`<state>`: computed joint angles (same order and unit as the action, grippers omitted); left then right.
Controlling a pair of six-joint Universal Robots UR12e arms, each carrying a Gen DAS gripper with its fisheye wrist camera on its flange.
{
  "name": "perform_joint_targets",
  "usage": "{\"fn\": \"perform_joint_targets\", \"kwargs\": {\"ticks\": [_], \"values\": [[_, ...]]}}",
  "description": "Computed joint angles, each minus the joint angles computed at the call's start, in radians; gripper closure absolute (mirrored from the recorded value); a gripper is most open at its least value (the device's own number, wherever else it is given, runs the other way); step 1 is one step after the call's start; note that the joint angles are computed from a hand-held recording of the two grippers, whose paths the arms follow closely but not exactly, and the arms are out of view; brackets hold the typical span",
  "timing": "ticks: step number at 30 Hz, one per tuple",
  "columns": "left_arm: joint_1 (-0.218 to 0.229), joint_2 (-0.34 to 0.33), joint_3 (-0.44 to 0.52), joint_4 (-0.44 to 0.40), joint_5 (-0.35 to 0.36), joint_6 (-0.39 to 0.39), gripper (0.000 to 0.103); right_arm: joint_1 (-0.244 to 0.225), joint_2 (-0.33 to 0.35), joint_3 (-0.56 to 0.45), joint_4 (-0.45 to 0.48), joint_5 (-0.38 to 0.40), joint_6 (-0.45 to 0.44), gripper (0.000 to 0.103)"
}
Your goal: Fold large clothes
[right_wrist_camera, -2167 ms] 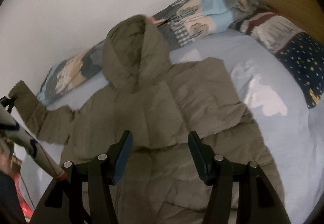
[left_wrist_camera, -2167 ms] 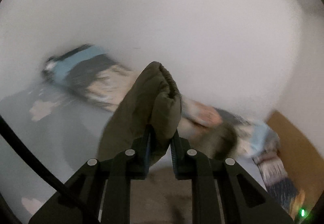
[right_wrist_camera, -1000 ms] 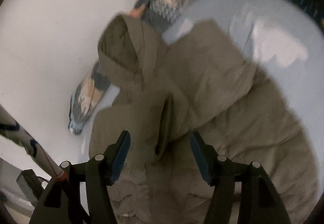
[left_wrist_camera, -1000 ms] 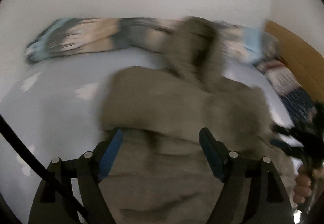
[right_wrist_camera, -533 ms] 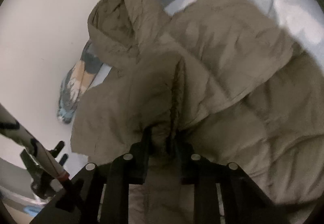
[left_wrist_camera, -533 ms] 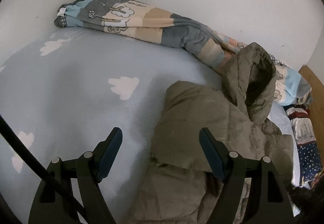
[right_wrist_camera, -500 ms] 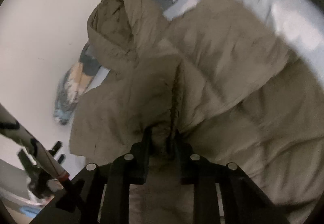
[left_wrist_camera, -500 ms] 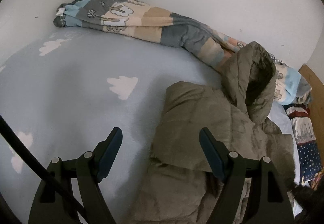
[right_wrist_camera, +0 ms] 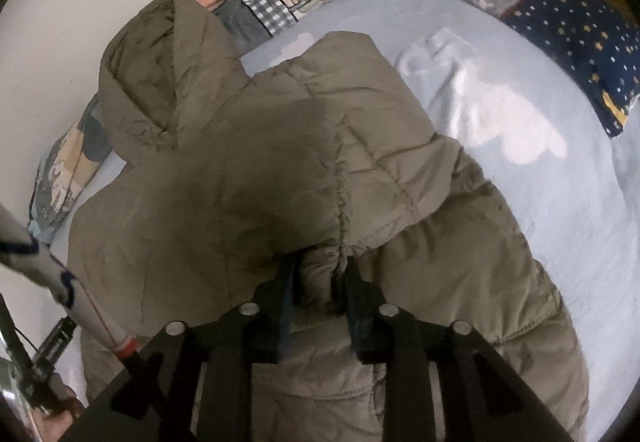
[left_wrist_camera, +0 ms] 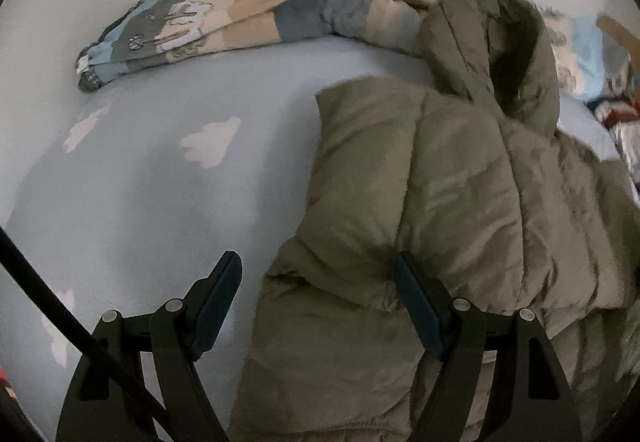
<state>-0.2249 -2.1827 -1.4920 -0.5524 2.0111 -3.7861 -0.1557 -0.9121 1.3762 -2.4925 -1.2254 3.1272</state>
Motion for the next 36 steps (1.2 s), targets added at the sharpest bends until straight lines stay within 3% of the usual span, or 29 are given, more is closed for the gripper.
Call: {"fn": "perform_joint_targets", "kwargs": {"ticks": [4, 8, 10, 12, 13, 14, 18, 22, 26, 29, 32, 36], "values": [[-0.016, 0.012, -0.019, 0.113, 0.056, 0.013, 0.026, -0.004, -0.013, 0.006, -0.028, -0.02, 0.044, 0.055], [-0.034, -0.004, -0.003, 0.177, 0.061, 0.088, 0.026, -0.002, -0.036, 0.043, -0.18, -0.079, 0.073, 0.054], [-0.04, -0.019, 0.019, 0.151, 0.043, 0.123, 0.026, -0.008, -0.037, 0.054, -0.235, -0.019, 0.066, 0.054], [-0.042, -0.034, 0.041, 0.107, 0.032, 0.129, 0.026, -0.005, -0.032, 0.048, -0.208, 0.039, 0.021, 0.059], [-0.041, -0.038, 0.048, 0.089, 0.025, 0.124, 0.026, -0.002, -0.03, 0.047, -0.197, 0.05, 0.002, 0.07], [-0.039, -0.04, 0.05, 0.076, 0.017, 0.117, 0.026, 0.005, -0.027, 0.047, -0.193, 0.046, -0.015, 0.073], [-0.027, -0.041, 0.049, 0.039, -0.032, 0.088, 0.021, 0.026, -0.01, 0.028, -0.12, -0.023, -0.077, 0.073], [-0.029, -0.038, 0.046, 0.042, -0.028, 0.078, 0.02, 0.027, 0.006, 0.007, -0.051, -0.043, -0.08, 0.073], [-0.047, -0.038, 0.046, 0.107, 0.028, 0.12, 0.02, 0.03, -0.005, 0.02, -0.076, -0.049, -0.07, 0.073], [-0.059, -0.041, 0.043, 0.182, 0.034, 0.168, 0.02, 0.025, -0.015, 0.041, -0.169, -0.024, -0.052, 0.073], [-0.066, -0.054, 0.062, 0.146, 0.033, 0.209, 0.02, 0.029, -0.011, 0.044, -0.235, -0.05, -0.057, 0.072], [-0.056, -0.065, 0.083, 0.052, -0.02, 0.202, 0.02, 0.031, 0.021, 0.0, -0.161, -0.064, -0.042, 0.072]]}}
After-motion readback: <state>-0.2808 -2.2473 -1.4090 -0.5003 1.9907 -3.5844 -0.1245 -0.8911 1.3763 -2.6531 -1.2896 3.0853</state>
